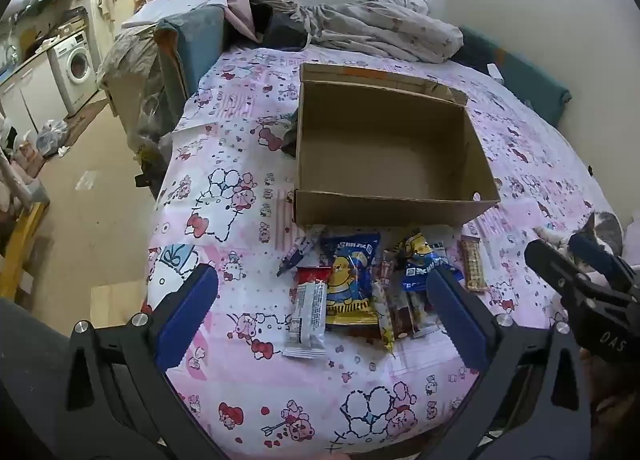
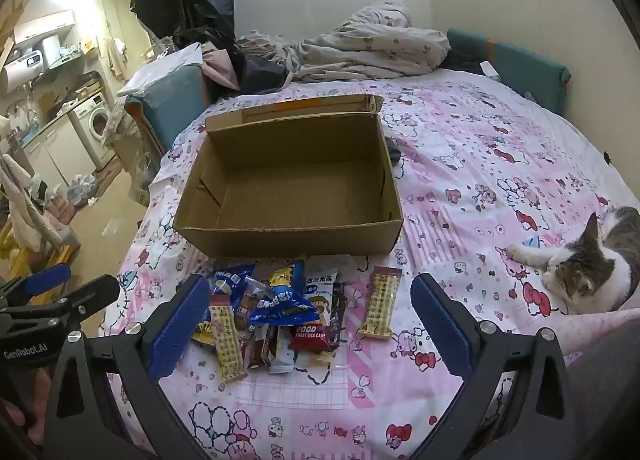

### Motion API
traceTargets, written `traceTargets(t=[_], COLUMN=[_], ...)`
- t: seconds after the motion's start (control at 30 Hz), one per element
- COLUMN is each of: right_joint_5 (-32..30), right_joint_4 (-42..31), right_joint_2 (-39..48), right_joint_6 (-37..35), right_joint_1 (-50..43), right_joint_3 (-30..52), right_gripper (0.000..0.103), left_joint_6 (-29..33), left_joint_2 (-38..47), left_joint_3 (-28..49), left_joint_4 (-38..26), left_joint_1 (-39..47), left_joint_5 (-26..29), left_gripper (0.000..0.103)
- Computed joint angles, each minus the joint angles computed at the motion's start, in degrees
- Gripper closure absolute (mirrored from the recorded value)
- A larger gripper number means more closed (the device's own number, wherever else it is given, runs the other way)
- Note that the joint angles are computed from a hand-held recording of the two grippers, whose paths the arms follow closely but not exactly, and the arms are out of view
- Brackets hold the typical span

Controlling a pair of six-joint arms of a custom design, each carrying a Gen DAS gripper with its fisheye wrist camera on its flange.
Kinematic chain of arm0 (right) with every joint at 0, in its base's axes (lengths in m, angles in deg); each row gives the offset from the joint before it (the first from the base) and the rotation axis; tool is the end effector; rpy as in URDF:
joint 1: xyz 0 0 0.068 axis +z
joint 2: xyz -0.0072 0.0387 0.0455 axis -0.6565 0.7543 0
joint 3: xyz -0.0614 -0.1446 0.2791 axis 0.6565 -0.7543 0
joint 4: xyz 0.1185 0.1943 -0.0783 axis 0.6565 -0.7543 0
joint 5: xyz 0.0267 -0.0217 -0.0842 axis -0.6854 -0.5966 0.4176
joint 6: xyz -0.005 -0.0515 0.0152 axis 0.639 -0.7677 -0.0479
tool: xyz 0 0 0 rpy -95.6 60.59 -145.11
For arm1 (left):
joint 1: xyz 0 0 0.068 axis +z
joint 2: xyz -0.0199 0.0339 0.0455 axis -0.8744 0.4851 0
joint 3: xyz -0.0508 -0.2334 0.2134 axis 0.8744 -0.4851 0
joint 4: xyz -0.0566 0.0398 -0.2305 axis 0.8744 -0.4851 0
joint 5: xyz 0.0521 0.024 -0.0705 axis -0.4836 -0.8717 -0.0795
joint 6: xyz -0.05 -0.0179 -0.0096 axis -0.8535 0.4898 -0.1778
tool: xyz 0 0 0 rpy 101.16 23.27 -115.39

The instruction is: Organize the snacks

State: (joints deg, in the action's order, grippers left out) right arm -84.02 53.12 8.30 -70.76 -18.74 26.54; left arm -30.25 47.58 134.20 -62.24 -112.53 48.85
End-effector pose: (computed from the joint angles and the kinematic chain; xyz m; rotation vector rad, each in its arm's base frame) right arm 0.2142 0.0859 0.3284 -0.1299 2.3370 0.2627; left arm 0.2035 -0.2270 0.3285 -0.1243 2.4181 -0.0554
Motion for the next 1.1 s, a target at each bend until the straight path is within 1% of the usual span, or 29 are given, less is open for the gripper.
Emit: traceTargets(t=[0.27,0.3,0.5,0.7,1.1], right_joint_5=[-0.4,-0.6,-0.5,0.8,0.0], right_joint_4=[-0.5,-0.4,-0.1,-0.6,0.0], right_joint_2=[-0.2,-0.2,-0.3,-0.5,-0.2], right_joint_6=[-0.6,-0.4,-0.5,-0.1,-0.4], right_joint_1=[-0.9,-0.9,-1.1,0.0,-0.5], right_joint_3=[0.3,0.2,0.3,0.6,0.2], right_gripper=[0.000,0.000,0.000,0.000,0.000], left_joint_6=[-2.4,-0.9,-0.1,0.0,-0.3], left_joint_2=[-0.7,0.0,-0.2,0.1,0.2], left_joint_3=[0.2,-0.2,0.2,1.0,0.9], left_joint_4=[-1.7,-0.4,-0.5,-1.2,-1.2], left_joint_1=[-1.7,-0.4,0.2,0.4,0.0], left_joint_5=[-1.9,-0.8,-0.2,-0.4,-0.9], left_gripper=[0.000,0.000,0.000,0.000,0.000])
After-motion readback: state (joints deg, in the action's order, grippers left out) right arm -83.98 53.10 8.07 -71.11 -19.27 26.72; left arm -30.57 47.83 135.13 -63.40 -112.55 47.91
